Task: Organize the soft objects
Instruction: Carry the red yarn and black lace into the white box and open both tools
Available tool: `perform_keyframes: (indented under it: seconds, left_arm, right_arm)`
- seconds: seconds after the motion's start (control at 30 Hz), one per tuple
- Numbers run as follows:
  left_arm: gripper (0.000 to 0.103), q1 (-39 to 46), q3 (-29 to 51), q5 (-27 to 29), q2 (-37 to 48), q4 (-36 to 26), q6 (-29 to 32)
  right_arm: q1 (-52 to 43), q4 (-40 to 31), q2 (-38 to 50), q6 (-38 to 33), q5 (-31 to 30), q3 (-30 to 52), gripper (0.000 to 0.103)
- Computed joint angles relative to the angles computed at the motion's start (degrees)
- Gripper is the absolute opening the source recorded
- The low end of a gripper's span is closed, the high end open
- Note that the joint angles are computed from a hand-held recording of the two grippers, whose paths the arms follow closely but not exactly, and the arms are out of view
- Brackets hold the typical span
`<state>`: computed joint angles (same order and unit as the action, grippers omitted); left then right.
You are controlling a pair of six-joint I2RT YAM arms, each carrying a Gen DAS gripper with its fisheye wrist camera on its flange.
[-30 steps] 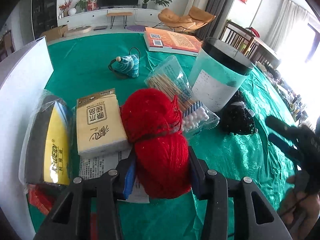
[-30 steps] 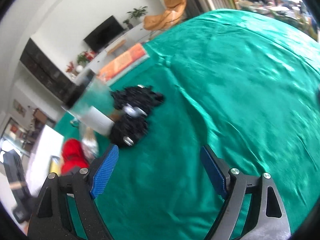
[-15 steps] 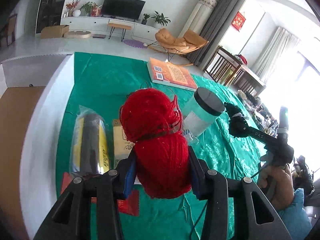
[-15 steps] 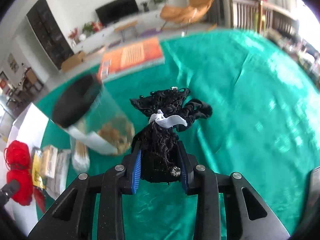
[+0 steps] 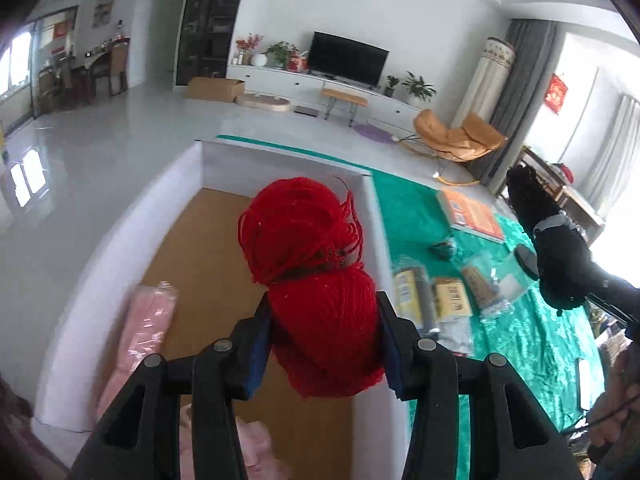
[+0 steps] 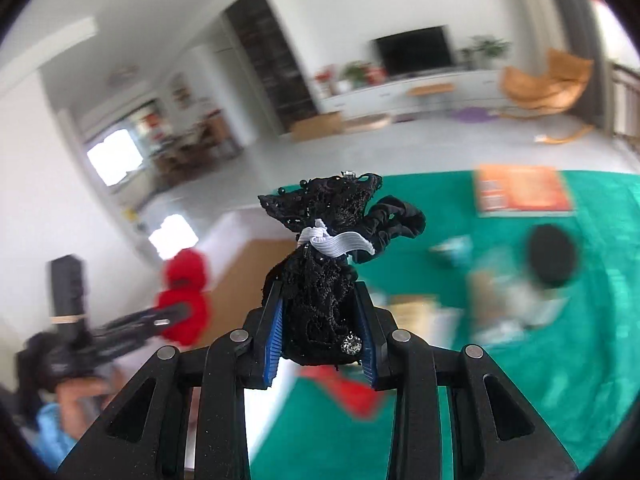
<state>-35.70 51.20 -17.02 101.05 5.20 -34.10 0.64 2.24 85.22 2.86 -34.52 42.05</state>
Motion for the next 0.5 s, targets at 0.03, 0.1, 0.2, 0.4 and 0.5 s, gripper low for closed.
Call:
perform_keyframes:
  seconds: [0.03, 0.1, 0.2, 0.4, 0.5]
  left_arm:
    - [0.06, 0.2, -1.3, -2.6, -1.0, -1.2, -0.5]
    - [0.091, 0.6, -4.1, -6.9, -2.1, -1.7, -0.5]
    - [0.102, 0.6, -7.9, -11.2, -3.1, 1.2, -1.8]
    - [0.102, -3.0, -5.9, -7.9, 1.2, 6.6, -2.5]
    - [0.102, -8.5, 0.3, -5.8, 5.3, 6.7, -0.5]
  right_arm:
    - [3.9, 1.2, 0.2, 2.3, -0.4, -0.3, 0.035]
    - [11.0, 3.8, 2.1, 6.4, -1.3, 0.0, 0.05]
    - [16.3, 5.4, 5.8, 6.9, -2.5, 0.6, 0.074]
    - [9.7, 12.9, 4.3, 0.8, 5.0, -10.7, 0.074]
    - [0.2, 15.9, 6.9, -3.4, 9.6, -14.8, 0.074]
